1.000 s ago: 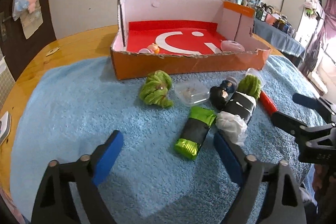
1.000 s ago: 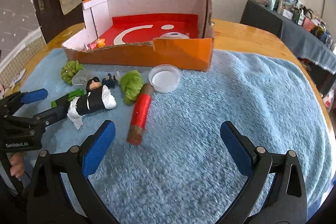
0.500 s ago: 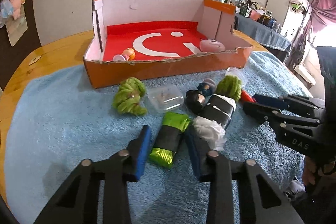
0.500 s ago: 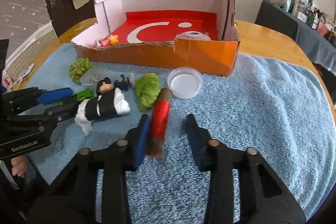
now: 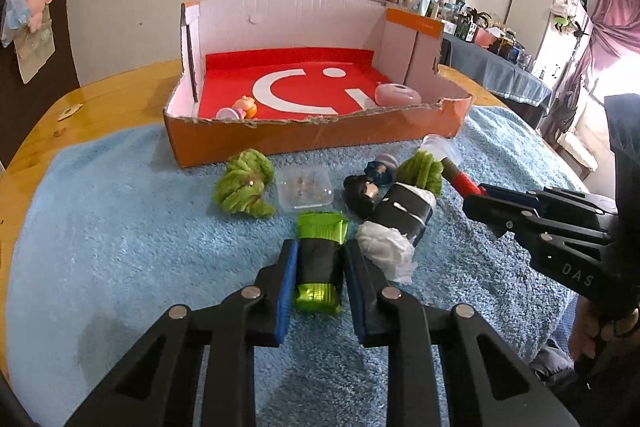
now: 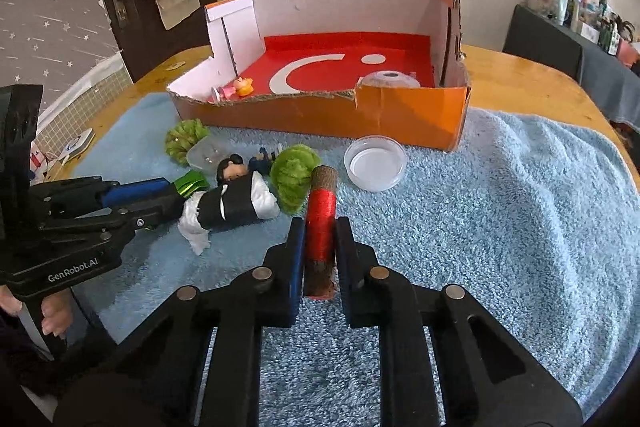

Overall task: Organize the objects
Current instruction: 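Close left tool on the green-and-black tube while right tool grasps the red cylinder, then lift and carry the tube and red cylinder over the box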

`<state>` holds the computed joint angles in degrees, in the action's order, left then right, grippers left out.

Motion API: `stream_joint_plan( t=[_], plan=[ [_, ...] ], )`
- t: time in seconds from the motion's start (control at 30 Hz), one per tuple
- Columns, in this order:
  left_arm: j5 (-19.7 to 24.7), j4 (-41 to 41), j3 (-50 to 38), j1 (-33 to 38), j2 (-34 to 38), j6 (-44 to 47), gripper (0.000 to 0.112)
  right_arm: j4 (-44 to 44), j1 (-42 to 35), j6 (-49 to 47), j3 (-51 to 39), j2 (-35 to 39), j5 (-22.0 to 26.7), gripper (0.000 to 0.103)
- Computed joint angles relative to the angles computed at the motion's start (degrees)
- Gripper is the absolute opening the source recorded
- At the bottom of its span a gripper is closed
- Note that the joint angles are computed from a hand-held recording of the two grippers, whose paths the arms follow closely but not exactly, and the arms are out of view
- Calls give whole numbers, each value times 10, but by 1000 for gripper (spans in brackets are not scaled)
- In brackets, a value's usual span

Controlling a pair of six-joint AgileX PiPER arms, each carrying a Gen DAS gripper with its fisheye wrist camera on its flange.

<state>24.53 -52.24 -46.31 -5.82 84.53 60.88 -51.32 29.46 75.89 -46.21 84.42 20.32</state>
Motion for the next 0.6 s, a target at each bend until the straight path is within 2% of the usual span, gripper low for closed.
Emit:
stream_joint_plan(
  t=[0.27, 0.6],
  plan=[
    [-4, -52, 14, 13, -36, 44, 25, -21, 9, 16, -6, -13, 6, 14],
    [8, -92, -11, 32, -73, 62, 24, -3, 8, -40, -53, -32, 26, 14]
  ],
)
